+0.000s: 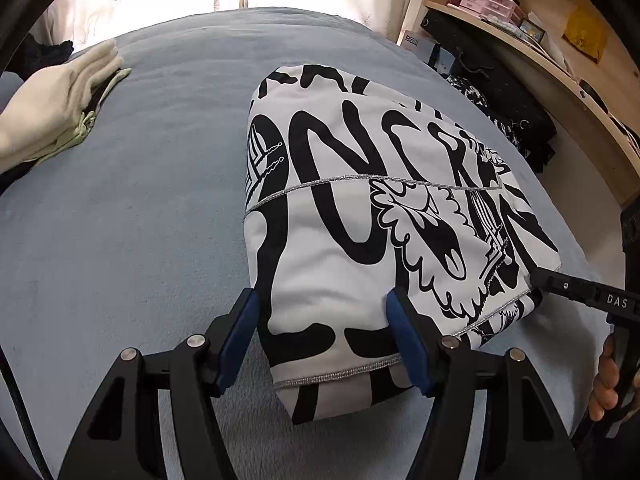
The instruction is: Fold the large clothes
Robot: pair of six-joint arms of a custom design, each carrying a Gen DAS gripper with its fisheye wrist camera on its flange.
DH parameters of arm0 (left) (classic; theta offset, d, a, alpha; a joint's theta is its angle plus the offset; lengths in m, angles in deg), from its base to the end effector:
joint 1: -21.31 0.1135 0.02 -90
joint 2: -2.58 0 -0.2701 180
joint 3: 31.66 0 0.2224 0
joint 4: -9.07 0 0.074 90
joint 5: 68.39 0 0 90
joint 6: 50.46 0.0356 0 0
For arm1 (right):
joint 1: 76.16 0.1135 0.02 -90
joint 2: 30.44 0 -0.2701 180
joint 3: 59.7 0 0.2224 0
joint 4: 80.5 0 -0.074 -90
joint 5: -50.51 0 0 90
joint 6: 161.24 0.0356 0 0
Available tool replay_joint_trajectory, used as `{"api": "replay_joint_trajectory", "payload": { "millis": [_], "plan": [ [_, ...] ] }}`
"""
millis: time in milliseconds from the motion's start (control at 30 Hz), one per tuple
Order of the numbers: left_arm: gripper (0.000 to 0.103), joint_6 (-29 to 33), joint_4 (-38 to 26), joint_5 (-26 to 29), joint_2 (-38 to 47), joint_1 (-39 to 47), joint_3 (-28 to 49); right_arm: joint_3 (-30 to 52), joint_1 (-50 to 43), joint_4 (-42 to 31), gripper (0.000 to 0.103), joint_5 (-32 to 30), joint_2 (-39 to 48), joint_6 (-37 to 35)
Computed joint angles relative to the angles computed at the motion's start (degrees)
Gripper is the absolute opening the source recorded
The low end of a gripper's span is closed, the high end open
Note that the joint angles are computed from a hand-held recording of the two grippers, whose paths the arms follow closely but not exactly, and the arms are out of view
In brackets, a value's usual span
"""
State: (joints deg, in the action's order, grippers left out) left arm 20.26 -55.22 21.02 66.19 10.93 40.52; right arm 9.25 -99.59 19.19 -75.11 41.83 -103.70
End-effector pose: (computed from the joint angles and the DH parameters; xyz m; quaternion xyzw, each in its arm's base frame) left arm 0.1787 -0.0324 0.2980 -0.0757 0.9526 -0.0707 0.2861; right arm 0.1653 -0.0490 0.2556 -0.0918 0.9463 0.2450 0.1898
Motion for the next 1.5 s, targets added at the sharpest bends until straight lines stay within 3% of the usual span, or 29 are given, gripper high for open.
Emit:
{"api": "replay_joint_trajectory", "payload": {
  "millis": [167, 333, 467, 500, 567, 600, 700, 867, 1100, 1267, 1367, 1500],
  "plan": [
    [0.07, 0.5, -2.9, 0.6, 1.1, 1.3, 2.6, 1.9, 1.1, -2.7, 0.006, 2.1, 0.2, 1.1],
    [0.07, 2.2, -6.7, 6.3, 1.1, 5.6, 5.9, 5.5, -0.8, -8.6, 0.011, 0.7, 2.3, -0.7],
    [0.08, 4.7, -9.9, 15.4, 1.3, 12.9, 8.9, 11.4, -7.7, -17.0, 0.046, -3.5, 7.8, -7.1],
    [0.08, 5.0, -10.4, 17.3, 1.7, 14.4, 9.4, 13.1, -9.1, -18.9, 0.049, -4.4, 9.2, -8.2],
    [0.083, 6.0, -11.6, 21.5, 2.9, 18.3, 10.7, 15.8, -10.7, -18.8, 0.07, -4.2, 9.5, -7.8],
    [0.086, 6.2, -11.8, 23.5, 3.5, 20.1, 11.1, 17.2, -11.4, -18.3, 0.072, -4.3, 9.7, -7.7],
    [0.097, 7.0, -9.9, 29.4, 4.8, 24.4, 10.5, 20.9, -11.2, -17.9, 0.073, -4.5, 12.9, -6.9],
    [0.101, 9.6, -7.5, 37.6, 10.5, 27.0, 9.2, 24.1, -7.8, -15.1, 0.073, -4.4, 20.5, -4.5],
    [0.1, 10.7, 1.1, 43.0, 17.6, 27.5, 3.7, 25.8, -2.8, -8.9, 0.073, -4.4, 34.5, -2.2],
    [0.1, 9.7, 10.0, 44.9, 21.6, 25.0, -0.2, 27.9, -0.7, -11.4, 0.075, -9.9, 42.4, -7.1],
    [0.101, 9.5, 14.3, 44.9, 23.4, 22.9, -0.8, 28.4, 1.9, -12.3, 0.086, -11.0, 43.7, -9.8],
    [0.102, 10.8, 14.2, 45.5, 26.6, 22.2, 1.5, 27.9, 5.5, -10.1, 0.091, -11.1, 43.6, -9.0]
  ]
}}
